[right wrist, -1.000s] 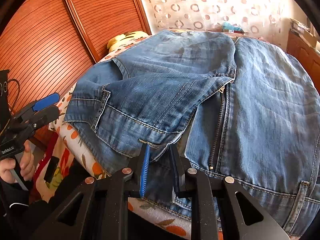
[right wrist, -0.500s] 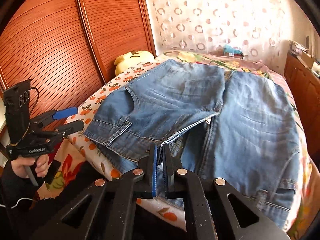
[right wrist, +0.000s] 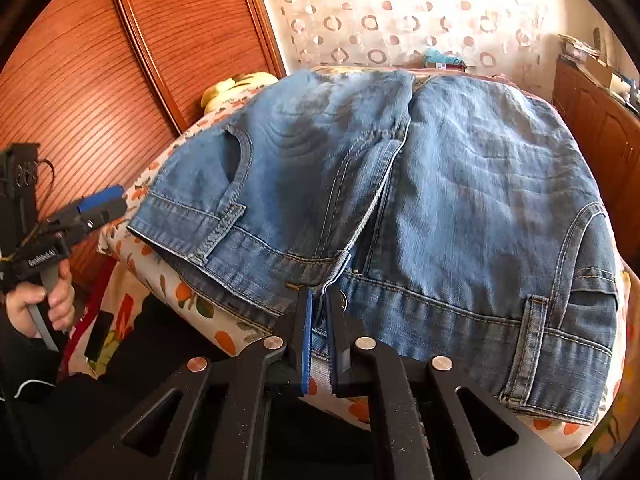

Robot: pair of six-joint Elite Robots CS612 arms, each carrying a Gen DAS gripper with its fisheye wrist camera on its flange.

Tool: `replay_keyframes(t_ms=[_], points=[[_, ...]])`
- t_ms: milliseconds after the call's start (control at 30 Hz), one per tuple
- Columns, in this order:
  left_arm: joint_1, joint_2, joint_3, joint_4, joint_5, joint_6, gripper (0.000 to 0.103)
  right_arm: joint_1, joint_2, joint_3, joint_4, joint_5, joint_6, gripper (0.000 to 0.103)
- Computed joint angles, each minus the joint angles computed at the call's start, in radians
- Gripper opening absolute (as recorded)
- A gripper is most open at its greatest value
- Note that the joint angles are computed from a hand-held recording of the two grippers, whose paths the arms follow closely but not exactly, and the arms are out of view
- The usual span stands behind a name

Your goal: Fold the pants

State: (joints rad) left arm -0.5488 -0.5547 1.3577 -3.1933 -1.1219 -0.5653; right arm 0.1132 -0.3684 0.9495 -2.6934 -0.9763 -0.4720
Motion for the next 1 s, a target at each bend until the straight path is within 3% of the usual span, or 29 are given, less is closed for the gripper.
replay_keyframes(t_ms=[333,467,567,733,933,1000], points=[[0.019,0.012,-0.014,0.058,-0.089,-0.057,0.055,-0.039,-0.056,0.115,-0.187,-0.033,0.047,0.018],[0.026,0.014,-0.011,0.064,-0.133,-0.074,0.029,-0.059,-0.071,0.157,-0.285,-0.086,0.089,0.027],[0.018,0.009,-0.002,0.056,-0.109,-0.055,0.009,-0.074,-0.07,0.16,-0.323,-0.13,0.129,0.03],[0.008,-0.037,0.057,0.003,-0.059,-0.057,0.007,-0.097,-0.077,0.181,-0.37,-0.181,0.19,0.031],[-0.001,-0.04,0.042,0.082,-0.045,-0.035,0.008,-0.106,-0.081,0.191,-0.382,-0.205,0.229,0.033],[0.0,-0.038,0.039,0.075,-0.049,-0.035,0.013,-0.107,-0.081,0.192,-0.379,-0.205,0.236,0.034]])
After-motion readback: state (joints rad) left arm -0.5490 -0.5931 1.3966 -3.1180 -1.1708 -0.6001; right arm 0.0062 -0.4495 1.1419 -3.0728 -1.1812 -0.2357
